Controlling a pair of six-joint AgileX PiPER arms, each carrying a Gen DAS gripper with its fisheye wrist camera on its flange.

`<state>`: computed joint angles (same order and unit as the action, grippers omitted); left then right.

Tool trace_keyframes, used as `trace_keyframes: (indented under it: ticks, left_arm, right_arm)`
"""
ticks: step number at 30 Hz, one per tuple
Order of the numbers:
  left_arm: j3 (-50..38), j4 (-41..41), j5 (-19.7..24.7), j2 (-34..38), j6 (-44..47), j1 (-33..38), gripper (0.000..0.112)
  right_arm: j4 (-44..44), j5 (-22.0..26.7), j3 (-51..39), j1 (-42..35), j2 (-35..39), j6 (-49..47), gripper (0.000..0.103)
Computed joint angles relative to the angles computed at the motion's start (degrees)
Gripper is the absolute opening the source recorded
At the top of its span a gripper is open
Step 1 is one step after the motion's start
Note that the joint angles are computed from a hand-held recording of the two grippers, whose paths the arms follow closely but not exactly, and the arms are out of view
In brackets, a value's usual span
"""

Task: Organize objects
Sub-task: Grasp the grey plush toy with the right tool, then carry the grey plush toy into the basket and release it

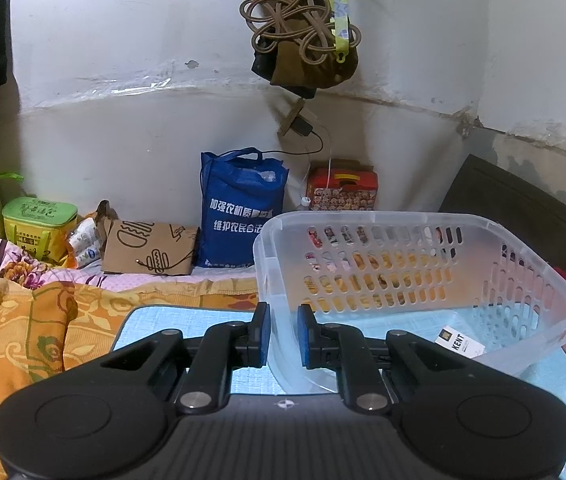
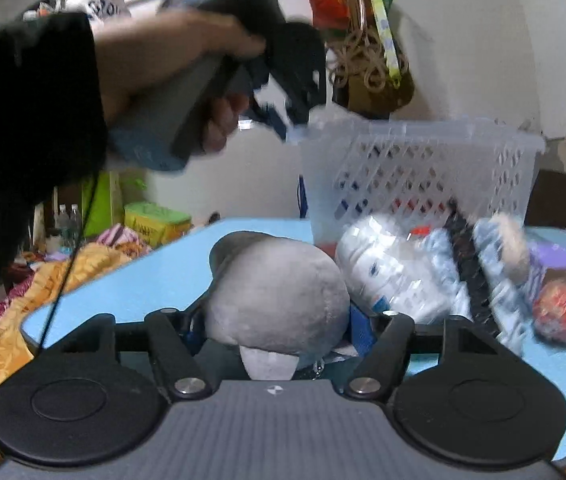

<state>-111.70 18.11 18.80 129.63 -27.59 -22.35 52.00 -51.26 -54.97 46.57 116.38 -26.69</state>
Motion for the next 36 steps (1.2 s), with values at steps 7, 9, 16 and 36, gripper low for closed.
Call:
trace_keyframes:
  ticks: [7,9,16,36]
  left_arm:
    - [0.6,0.9,-0.3,-0.2,-0.7,-0.1,0.018]
    - [0.6,2.1,-0.2,-0.2,-1.7,-0.3,0.018]
    - [1.5,5.1,-0.8,-0.6,-4.5,-0.6,0.018]
    - [1.2,5.3,-0.5,-0.5,-4.4,-0.6,0.018]
  right_arm:
    - [0.4,-6.2,6.5,1.4,-6.4,1.0,0.07]
    - [1.0,-8.1,8.1,1.4,-7.9,1.1,0.07]
    - [0.8,-7.8,9.5,-2.4,-11.6,0.2,0.07]
    - [-1.3,-7.1,10.7,-10.4,-15.6,-1.7,0.07]
